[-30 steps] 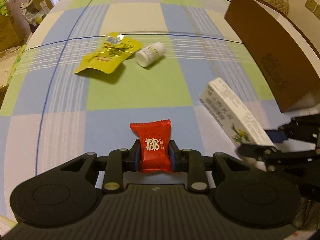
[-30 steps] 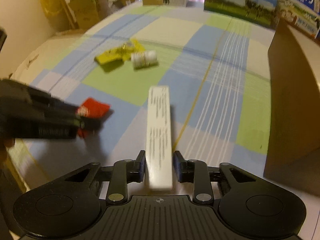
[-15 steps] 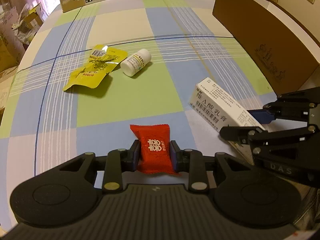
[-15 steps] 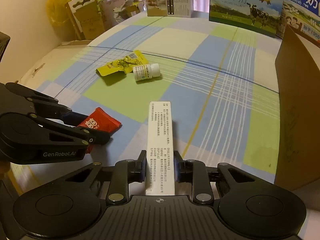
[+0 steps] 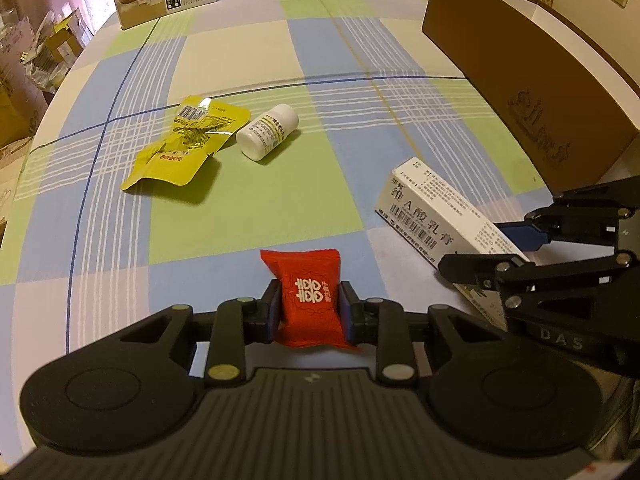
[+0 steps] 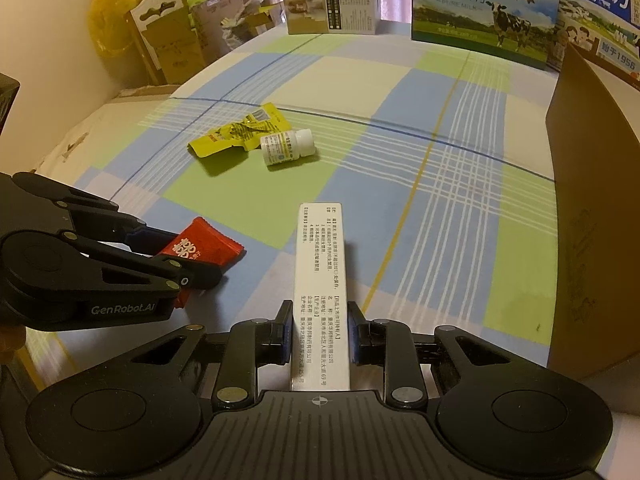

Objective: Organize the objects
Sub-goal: 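Carry the red packet and ointment box over the brown box with both tools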

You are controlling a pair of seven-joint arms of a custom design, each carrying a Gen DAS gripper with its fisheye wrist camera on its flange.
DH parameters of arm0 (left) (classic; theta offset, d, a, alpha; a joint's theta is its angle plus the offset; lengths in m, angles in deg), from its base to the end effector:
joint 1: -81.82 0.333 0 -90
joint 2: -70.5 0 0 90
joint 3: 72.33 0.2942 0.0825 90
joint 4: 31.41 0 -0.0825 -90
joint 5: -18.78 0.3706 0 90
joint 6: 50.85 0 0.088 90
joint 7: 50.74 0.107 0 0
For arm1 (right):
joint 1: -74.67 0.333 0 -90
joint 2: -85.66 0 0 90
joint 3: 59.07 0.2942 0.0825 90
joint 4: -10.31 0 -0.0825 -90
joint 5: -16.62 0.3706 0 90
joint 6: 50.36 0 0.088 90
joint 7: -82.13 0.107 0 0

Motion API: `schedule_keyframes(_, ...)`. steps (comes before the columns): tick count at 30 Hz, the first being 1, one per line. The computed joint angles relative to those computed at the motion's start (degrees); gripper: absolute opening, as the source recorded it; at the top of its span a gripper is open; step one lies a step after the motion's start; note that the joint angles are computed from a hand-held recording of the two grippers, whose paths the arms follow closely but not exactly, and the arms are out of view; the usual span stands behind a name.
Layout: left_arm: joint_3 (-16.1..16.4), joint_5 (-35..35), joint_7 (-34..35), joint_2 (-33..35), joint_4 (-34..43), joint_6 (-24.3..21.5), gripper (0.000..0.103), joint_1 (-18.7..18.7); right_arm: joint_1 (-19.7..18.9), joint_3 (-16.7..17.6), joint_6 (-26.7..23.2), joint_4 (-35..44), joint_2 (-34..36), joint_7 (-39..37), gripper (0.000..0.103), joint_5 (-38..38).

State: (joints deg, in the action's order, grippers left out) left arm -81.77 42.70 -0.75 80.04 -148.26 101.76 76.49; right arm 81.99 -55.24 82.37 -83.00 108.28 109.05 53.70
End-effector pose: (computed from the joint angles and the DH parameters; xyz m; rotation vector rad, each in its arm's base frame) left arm 0.5799 -0.1618 0.3985 -2.0409 1.8059 -0.5003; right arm 0.6616 0.1364 0.4122 -2.3841 0.8206 -0.1067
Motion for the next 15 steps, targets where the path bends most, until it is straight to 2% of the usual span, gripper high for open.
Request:
schedule_keyframes(9,0.0,0.4,-0.3,0.0,0.3,0.1,0.024,-0.1,-0.5,0.2,0.7,-0.9,-1.1,-1.1,0.022,1.8)
schedule_keyframes(15,0.5,3.1,-3.4,-0.7,0.4,0.7,0.024,-0.7,-0.9,0.2,1.5,-1.5,-2.1,-1.3,0.022,3.6)
